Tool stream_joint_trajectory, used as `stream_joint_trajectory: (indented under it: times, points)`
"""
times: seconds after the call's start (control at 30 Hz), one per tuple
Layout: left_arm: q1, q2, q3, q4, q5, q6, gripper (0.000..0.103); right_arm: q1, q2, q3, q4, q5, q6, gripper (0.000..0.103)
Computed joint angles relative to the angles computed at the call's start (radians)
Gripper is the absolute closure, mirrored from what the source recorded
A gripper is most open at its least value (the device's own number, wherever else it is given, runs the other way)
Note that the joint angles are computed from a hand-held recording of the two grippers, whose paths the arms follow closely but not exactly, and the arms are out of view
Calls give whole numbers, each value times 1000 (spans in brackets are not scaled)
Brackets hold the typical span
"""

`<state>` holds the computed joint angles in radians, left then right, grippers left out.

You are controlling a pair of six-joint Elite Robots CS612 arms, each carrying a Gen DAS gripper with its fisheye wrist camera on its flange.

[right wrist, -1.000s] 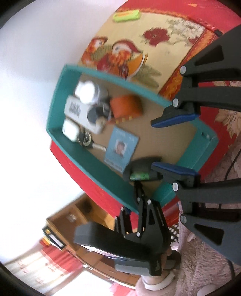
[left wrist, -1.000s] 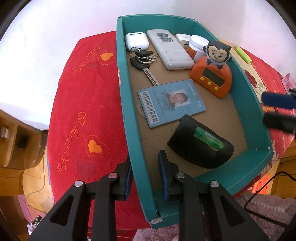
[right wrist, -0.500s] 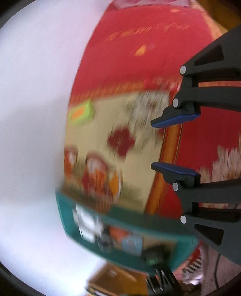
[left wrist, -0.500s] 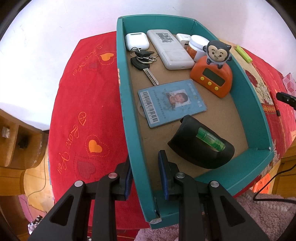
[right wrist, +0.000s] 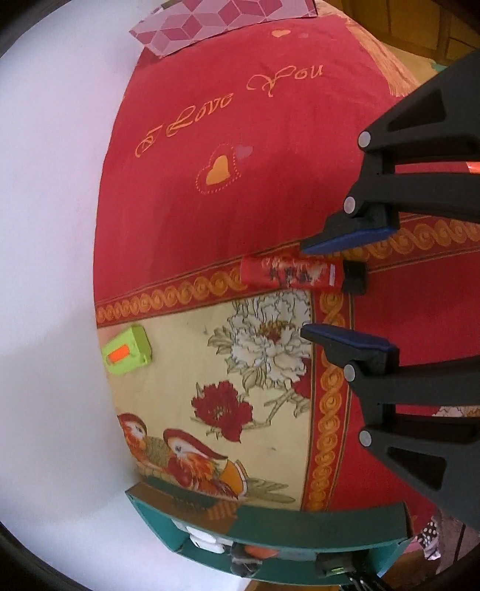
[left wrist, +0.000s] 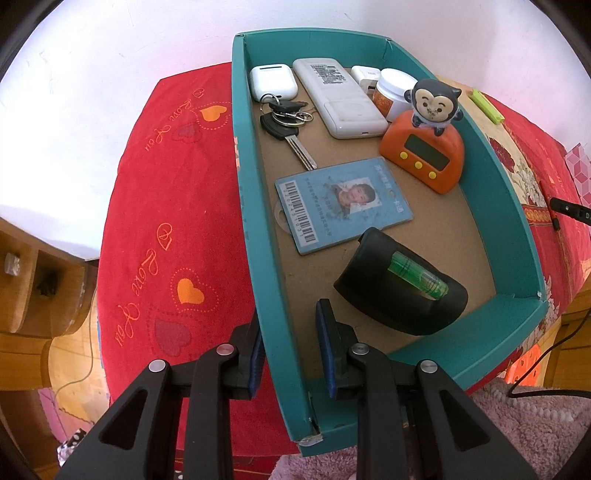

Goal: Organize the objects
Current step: 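Withdraw the right tool toward the red lighter on the bedspread, then close the right tool on the red lighter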

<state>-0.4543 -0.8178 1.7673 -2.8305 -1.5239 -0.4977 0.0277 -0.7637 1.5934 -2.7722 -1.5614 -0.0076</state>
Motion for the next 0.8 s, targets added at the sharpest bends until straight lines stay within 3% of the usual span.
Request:
stream_joint_trajectory:
  times: [0.23, 0.33, 0.43, 0.8]
  points:
    - [0, 0, 0, 0, 0, -1, 78, -5, 26, -27, 22, 5, 9, 65]
    - [-1, 0, 0, -1, 0, -2, 78, -6, 28, -23, -2, 6, 19, 71]
    - [-1, 0, 0, -1, -1, -2, 78, -9, 26, -21, -6, 4, 19, 84]
    - [-1, -1, 1, -1, 0, -2, 78, -27, 9, 5, -40, 96, 79, 84]
